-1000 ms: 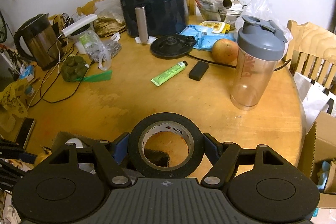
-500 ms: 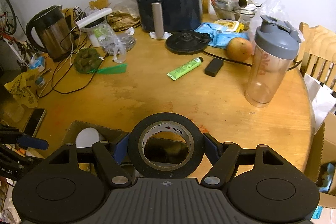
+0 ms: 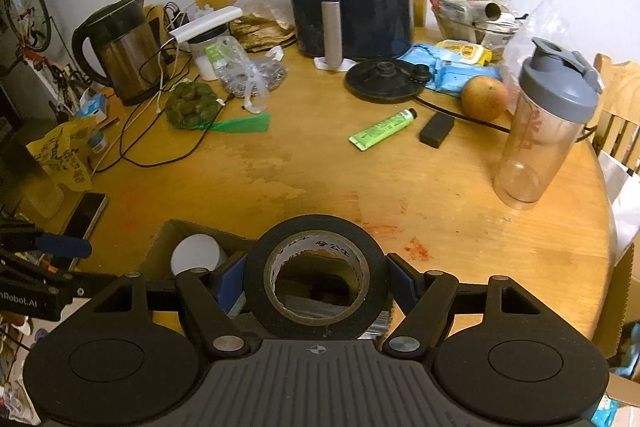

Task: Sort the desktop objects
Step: 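Lower the black tape roll into the box and open the right tool, then withdraw both tools from the box back over the table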

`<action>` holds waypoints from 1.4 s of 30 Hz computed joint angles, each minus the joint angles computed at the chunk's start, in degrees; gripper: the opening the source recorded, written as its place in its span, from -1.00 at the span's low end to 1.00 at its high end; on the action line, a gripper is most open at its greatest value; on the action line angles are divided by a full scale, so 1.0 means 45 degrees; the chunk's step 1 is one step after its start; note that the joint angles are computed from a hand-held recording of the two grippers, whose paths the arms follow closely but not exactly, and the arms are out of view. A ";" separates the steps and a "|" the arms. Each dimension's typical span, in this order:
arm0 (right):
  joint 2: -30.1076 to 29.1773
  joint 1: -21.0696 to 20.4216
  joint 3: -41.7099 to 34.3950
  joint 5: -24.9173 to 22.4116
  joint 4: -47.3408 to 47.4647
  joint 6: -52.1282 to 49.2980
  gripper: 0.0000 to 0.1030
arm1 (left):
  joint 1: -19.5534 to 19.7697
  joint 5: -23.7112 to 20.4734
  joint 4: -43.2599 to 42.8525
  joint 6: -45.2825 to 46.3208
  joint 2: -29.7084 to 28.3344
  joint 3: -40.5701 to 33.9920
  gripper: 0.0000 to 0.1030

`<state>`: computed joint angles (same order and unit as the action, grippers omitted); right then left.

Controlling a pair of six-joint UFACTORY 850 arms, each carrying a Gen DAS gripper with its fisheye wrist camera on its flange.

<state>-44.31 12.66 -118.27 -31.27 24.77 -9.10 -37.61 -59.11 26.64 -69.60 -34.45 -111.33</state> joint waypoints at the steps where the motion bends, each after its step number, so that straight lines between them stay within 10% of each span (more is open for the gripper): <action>1: -0.0038 0.0016 -0.0076 -0.0058 0.0090 -0.0135 0.46 | -0.0031 -0.0100 0.0175 -0.0184 0.0026 0.0036 0.51; 16: -0.1365 0.0296 -0.2416 -0.1428 0.0938 -0.1447 0.50 | -0.0465 -0.1258 0.1447 -0.0578 0.0273 0.0291 0.70; 19: -0.1513 0.0449 -0.2650 -0.1287 0.0566 -0.1248 1.00 | -0.0461 -0.1209 0.1530 -0.0856 0.0383 0.0423 0.70; 42: -0.1795 0.0071 -0.2811 -0.1999 -0.0842 0.0391 1.00 | 0.0063 -0.1219 0.0708 0.0827 -0.1165 -0.1969 0.70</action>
